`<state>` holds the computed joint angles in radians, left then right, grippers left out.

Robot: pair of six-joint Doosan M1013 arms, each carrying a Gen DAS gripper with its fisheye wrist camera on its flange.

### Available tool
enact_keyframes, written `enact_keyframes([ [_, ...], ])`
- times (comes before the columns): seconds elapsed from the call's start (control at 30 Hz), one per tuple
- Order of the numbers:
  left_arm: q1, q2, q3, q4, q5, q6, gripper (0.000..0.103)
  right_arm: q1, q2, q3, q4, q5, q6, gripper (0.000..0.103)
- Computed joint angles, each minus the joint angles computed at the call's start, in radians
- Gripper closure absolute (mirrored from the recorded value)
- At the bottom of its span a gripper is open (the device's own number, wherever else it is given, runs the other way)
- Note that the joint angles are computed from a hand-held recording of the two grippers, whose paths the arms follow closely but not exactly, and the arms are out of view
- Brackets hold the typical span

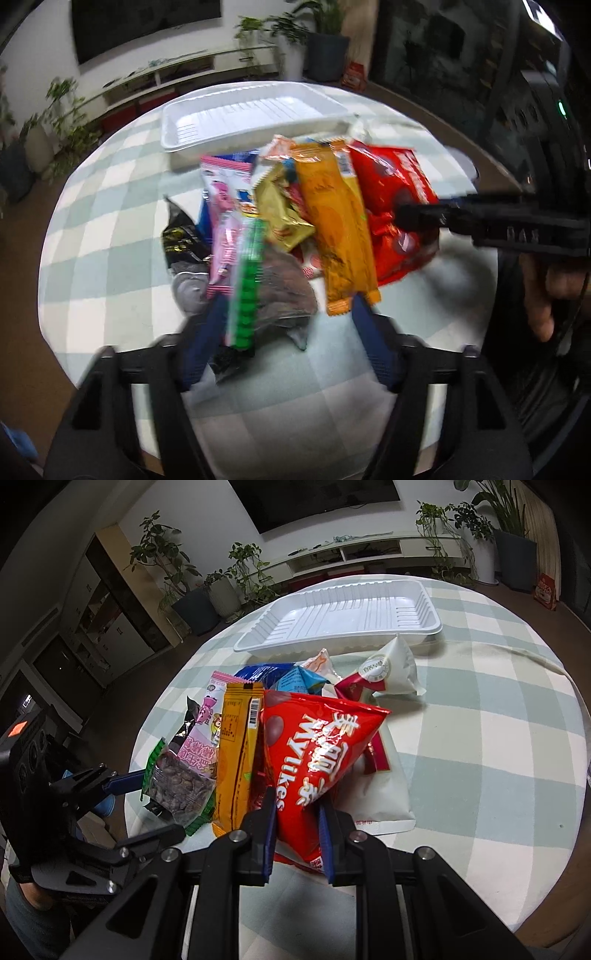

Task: Organize snacks
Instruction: 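Carry the seed pack with the left tool while the right tool carries the red bag into the white tray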

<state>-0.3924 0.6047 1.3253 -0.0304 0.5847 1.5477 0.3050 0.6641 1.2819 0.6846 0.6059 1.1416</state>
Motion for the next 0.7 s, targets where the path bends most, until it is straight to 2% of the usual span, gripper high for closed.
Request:
enact_keyframes([
  [0.07, 0.003, 0.002, -0.002, 0.023, 0.003, -0.036, 0.064, -0.001, 0.0, -0.001, 0.0, 0.001, 0.0, 0.081],
  [0.13, 0.002, 0.003, -0.005, 0.022, 0.011, -0.025, 0.074, -0.001, 0.0, -0.001, 0.002, 0.001, -0.001, 0.081],
  [0.17, 0.001, 0.003, -0.005, 0.026, 0.012, -0.027, 0.076, 0.0, 0.0, 0.0, -0.001, 0.0, 0.002, 0.081],
  [0.47, 0.005, -0.014, 0.022, -0.003, -0.036, -0.051, 0.081, -0.001, -0.011, 0.016, 0.018, -0.022, -0.01, 0.081],
  [0.7, 0.022, -0.046, 0.065, -0.092, -0.11, -0.022, 0.081, -0.01, -0.036, 0.053, 0.121, -0.047, -0.081, 0.081],
])
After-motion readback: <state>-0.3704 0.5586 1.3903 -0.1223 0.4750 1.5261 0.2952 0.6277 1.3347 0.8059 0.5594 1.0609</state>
